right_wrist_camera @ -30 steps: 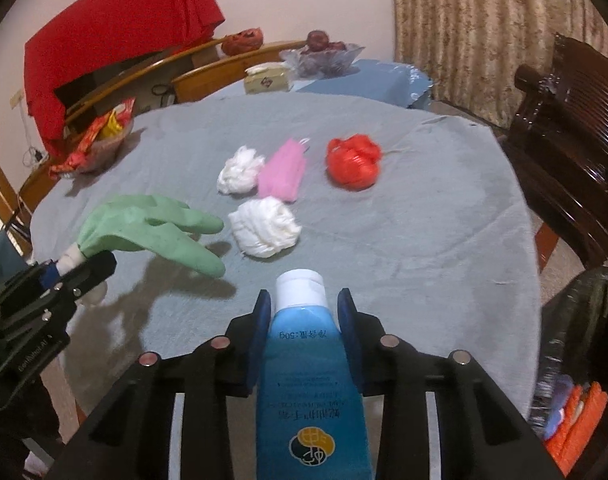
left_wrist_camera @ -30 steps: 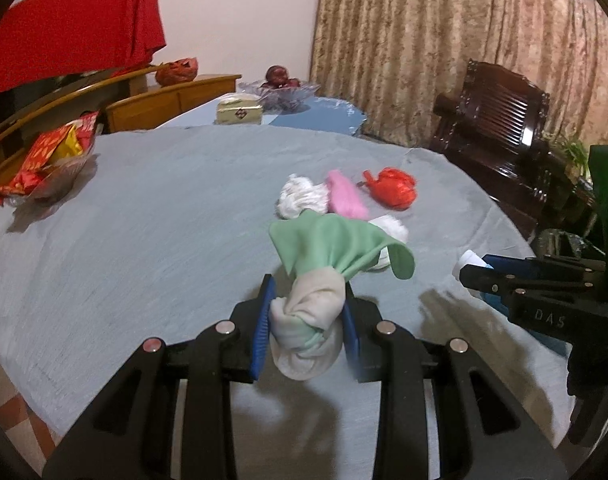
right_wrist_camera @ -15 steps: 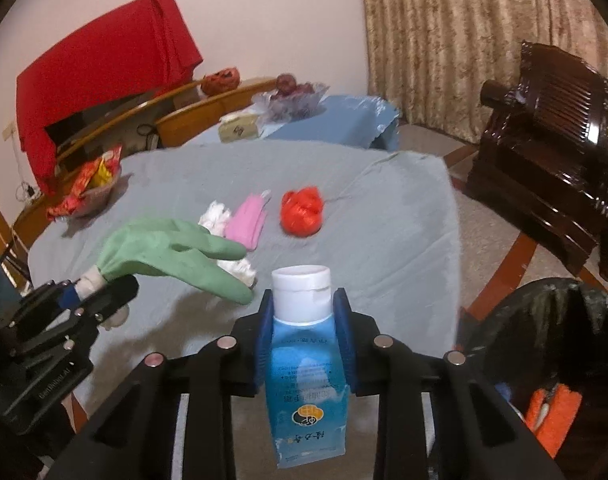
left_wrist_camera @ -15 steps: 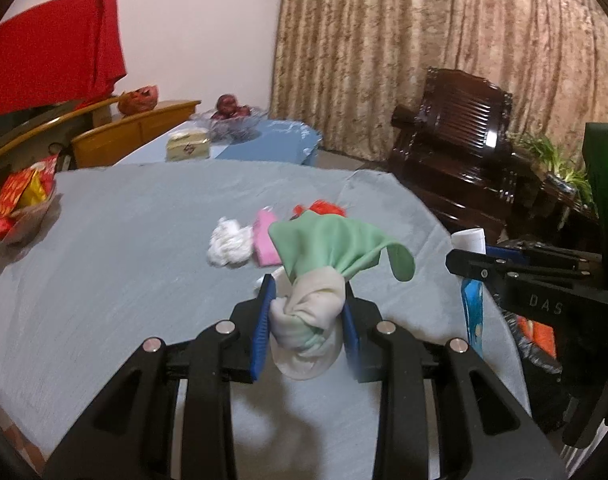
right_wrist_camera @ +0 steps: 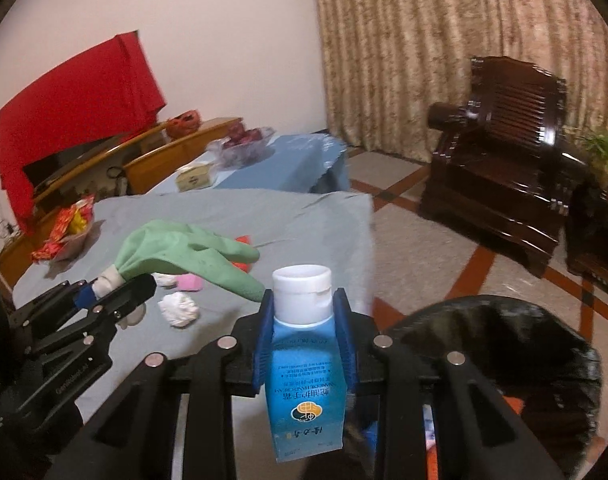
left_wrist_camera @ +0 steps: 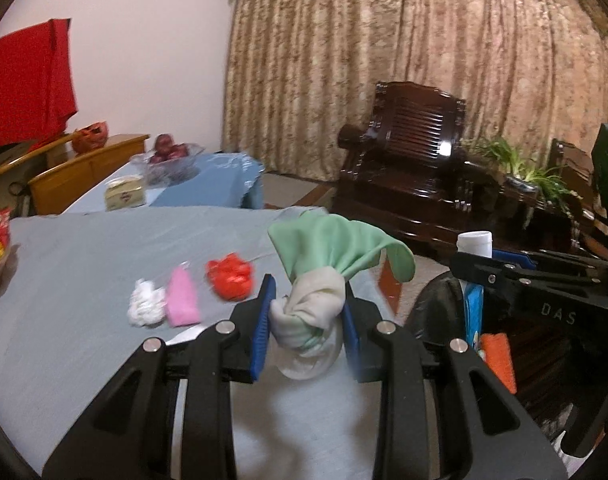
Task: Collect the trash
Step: 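Carry the glove and blue tube over the bin and open both tools, then return both tools to the table toward the white cloth bundles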
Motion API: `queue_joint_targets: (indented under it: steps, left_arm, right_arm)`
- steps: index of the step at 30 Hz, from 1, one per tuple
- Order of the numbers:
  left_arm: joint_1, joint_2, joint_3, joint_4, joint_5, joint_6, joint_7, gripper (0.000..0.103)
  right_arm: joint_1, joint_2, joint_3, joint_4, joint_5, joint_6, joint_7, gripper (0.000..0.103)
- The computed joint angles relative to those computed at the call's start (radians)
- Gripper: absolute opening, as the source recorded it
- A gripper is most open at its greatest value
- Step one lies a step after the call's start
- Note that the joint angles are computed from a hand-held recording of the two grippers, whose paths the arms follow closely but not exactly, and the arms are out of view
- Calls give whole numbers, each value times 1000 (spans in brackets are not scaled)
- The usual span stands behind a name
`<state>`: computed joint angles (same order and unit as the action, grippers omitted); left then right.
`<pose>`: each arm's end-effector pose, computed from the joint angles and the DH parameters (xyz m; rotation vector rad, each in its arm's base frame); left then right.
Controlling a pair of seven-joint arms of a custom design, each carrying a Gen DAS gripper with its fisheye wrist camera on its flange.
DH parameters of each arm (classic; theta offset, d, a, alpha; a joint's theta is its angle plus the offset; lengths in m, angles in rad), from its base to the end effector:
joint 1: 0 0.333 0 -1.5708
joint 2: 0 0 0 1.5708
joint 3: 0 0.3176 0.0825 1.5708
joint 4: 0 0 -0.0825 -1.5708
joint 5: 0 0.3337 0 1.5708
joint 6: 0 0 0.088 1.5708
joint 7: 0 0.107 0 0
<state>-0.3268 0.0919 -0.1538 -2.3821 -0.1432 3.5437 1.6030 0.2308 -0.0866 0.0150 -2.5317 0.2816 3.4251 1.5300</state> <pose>0.4681 -0.2219 0.4560 -1.3491 1.9060 -1.1895 0.4602 0.0828 0.4641 -1.5774 1.6168 -0.6954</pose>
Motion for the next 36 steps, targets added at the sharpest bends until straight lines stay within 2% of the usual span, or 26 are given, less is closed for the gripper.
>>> queue_joint_targets:
  steps: [2,9,11,14,21,23,24,26,28,29,30,31,34,36]
  left_arm:
    - [-10,18,-15,25,20,-6,-15,30]
    - [-53,95,-37,124,140,-39,-105,30]
    - [-65,124,-46,158,179,-54,-138,30]
    - [-115,166,-25,205,207,-64,-159,30]
    - [-134,256,-50,308,326,-107,-237,30]
    - [-104,288,-92,341,376,-131,-268,30]
    - [-96,303,-107,355,396,-142,-282,30]
    - [-48,337,-166,387,449,-169,-307,33]
    - [-6,367,-216,415,491,-190,-324,45]
    - [9,376,-232,416,509,-177,-330,57]
    - [-2,378,-221,420,515,-171,-338,64]
    - [2,378,-221,416,529,-158,-344,66]
    - [-29,364,-176,405,541,-138,-362,74]
    - [-33,349,-160,393,548,-127,-374,80]
  right_arm:
    - [-18,-30,-11,-30,10,5,-4,29]
    - [-153,-117,46,-108,128,5,-95,29]
    - [-170,-138,35,-129,139,4,-106,29]
    - [-218,-165,43,-157,163,2,-125,29]
    - [-288,-183,28,-210,187,2,-153,29]
    - [-285,-177,0,-220,183,2,-151,29]
    - [-294,-175,7,-223,188,1,-153,29]
    - [-349,-164,52,-223,218,-8,-171,30]
    - [-400,-155,100,-222,251,-10,-189,31]
    - [-405,-153,100,-226,259,-5,-192,35]
    - [-416,-153,112,-228,273,-2,-199,41]
    - [-427,-154,125,-230,289,2,-205,45]
    - [-396,-160,91,-242,298,29,-199,60]
    - [-411,-158,121,-243,337,53,-216,83]
